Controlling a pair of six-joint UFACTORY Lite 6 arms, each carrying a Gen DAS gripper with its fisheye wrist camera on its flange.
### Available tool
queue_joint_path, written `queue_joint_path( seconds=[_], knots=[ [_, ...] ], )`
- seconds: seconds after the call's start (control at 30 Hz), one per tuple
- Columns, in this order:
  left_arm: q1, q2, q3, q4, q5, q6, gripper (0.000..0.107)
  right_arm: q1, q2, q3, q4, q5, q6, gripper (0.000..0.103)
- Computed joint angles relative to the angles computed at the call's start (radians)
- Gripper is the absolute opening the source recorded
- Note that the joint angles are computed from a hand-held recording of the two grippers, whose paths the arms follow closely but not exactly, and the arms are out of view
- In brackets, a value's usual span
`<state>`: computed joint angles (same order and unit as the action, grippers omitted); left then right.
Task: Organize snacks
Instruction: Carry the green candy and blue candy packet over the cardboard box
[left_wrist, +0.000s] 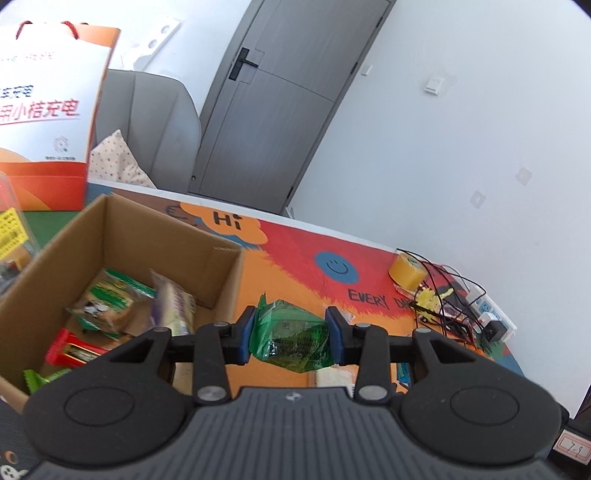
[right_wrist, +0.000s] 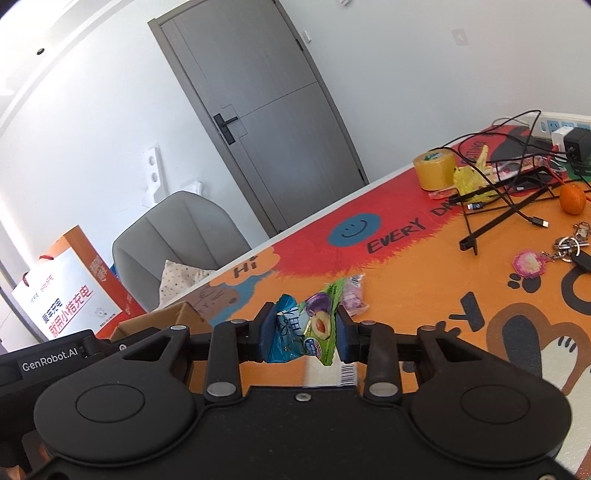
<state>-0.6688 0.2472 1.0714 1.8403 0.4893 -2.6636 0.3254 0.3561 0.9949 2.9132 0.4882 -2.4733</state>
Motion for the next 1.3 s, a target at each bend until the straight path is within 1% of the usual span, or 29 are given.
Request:
queue_joint_path(
  seconds=[0.23,0.5,0.63,0.8,0.83,0.93,1.1,1.17,1.3],
  knots=[
    [0.031,-0.104,-0.106,0.023,0.015,-0.026,0.039,0.071,-0.003,0.032,0.052,-0.027,-0.049,0.034],
    [0.104,-0.224,-0.231,0.055,0.008,-0.062,0.039,0.163,0.018,0.100,0.117,-0.069,-0.113,0.034],
    [0.151,-0.262,-0.279,0.081,-0.009,-0.089,0.039,0.205,0.038,0.143,0.145,-0.088,-0.146,0.034],
    [0.210,-0.270,-0.305,0.127,-0.035,-0.130,0.039,0.247,0.065,0.198,0.169,-0.113,-0.177,0.034],
    [0.218,-0.269,-0.305,0.119,-0.036,-0.124,0.043,0.252,0.071,0.208,0.171,-0.118,-0.182,0.034],
    [0.246,-0.275,-0.323,0.161,-0.050,-0.171,0.047,0.269,0.103,0.256,0.177,-0.141,-0.187,0.034],
    [0.266,-0.309,-0.357,0.169,-0.055,-0.173,0.049,0.289,0.148,0.317,0.160,-0.165,-0.170,0.034],
    [0.272,-0.324,-0.368,0.162,-0.056,-0.164,0.052,0.296,0.166,0.340,0.149,-0.174,-0.159,0.034],
    [0.294,-0.352,-0.387,0.151,-0.080,-0.140,0.054,0.312,0.204,0.396,0.125,-0.198,-0.136,0.034]
  ],
)
